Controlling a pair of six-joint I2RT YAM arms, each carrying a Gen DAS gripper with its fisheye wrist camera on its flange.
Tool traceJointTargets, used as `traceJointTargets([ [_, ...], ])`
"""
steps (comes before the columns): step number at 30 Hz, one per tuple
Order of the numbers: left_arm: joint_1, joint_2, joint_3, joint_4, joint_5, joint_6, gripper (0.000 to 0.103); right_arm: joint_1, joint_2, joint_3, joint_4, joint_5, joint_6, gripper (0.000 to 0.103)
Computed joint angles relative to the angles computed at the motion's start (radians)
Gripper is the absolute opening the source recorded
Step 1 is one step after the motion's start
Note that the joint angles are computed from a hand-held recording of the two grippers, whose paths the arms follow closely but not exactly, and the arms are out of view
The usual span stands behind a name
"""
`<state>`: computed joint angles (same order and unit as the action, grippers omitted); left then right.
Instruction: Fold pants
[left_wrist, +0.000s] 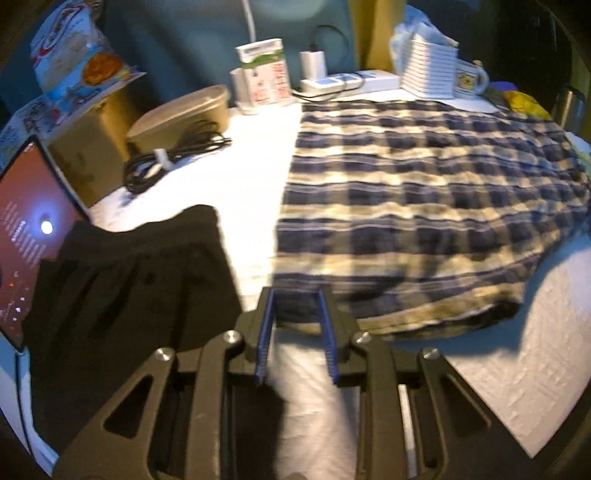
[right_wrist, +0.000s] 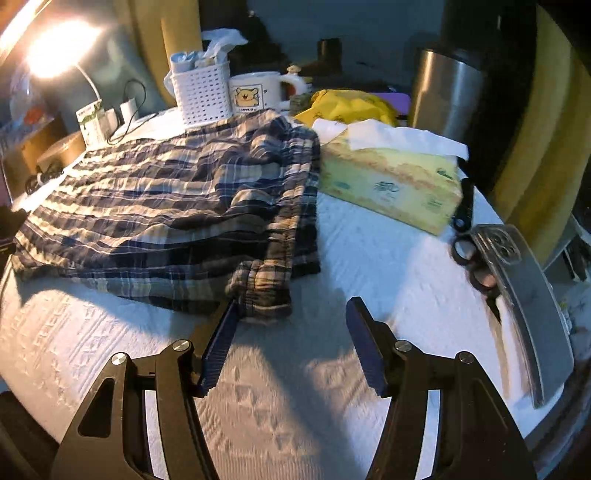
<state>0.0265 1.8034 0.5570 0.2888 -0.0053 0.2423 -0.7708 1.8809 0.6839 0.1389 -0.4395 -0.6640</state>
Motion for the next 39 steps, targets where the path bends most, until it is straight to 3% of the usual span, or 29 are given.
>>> traceJointTargets([
  [7, 0.052, -0.074, 0.004, 0.008, 0.036, -0.011, 0.026, -0.001, -0.063, -0.037, -0.005, 0.016, 0.005, 0.063],
  [10, 0.043, -0.148, -0.012, 0.017, 0.141, -0.058, 0.03, -0.002, -0.075, -0.012, -0.094, -0.03, 0.0, 0.065],
  [12, 0.012, -0.172, -0.022, 0.029, 0.177, -0.078, 0.039, 0.009, -0.068, 0.008, -0.162, -0.067, -0.005, 0.072],
  [16, -0.039, -0.158, -0.021, 0.056, 0.213, -0.109, 0.04, 0.046, -0.029, 0.048, -0.261, -0.125, 0.022, 0.076],
  [20, -0.048, -0.089, 0.029, 0.049, 0.202, -0.128, 0.041, 0.107, 0.01, 0.053, -0.235, -0.107, 0.075, 0.082],
  [28, 0.04, -0.007, 0.113, 0.008, 0.182, -0.154, 0.041, 0.123, 0.176, 0.274, -0.28, -0.213, 0.311, 0.083],
  [29, 0.05, 0.0, 0.12, 0.002, 0.183, -0.159, 0.041, 0.133, 0.191, 0.295, -0.273, -0.218, 0.331, 0.076],
  [31, 0.062, 0.012, 0.132, -0.011, 0.18, -0.165, 0.041, 0.147, 0.227, 0.339, -0.271, -0.227, 0.358, 0.039],
  [33, 0.061, 0.013, 0.131, -0.013, 0.172, -0.165, 0.041, 0.136, 0.276, 0.397, -0.28, -0.256, 0.399, 0.02],
  [34, 0.059, 0.014, 0.131, -0.015, 0.168, -0.164, 0.041, 0.132, 0.293, 0.416, -0.284, -0.286, 0.41, 0.016],
  [39, 0.044, 0.005, 0.136, -0.03, 0.154, -0.157, 0.041, 0.14, 0.237, 0.415, -0.243, -0.298, 0.381, 0.01],
])
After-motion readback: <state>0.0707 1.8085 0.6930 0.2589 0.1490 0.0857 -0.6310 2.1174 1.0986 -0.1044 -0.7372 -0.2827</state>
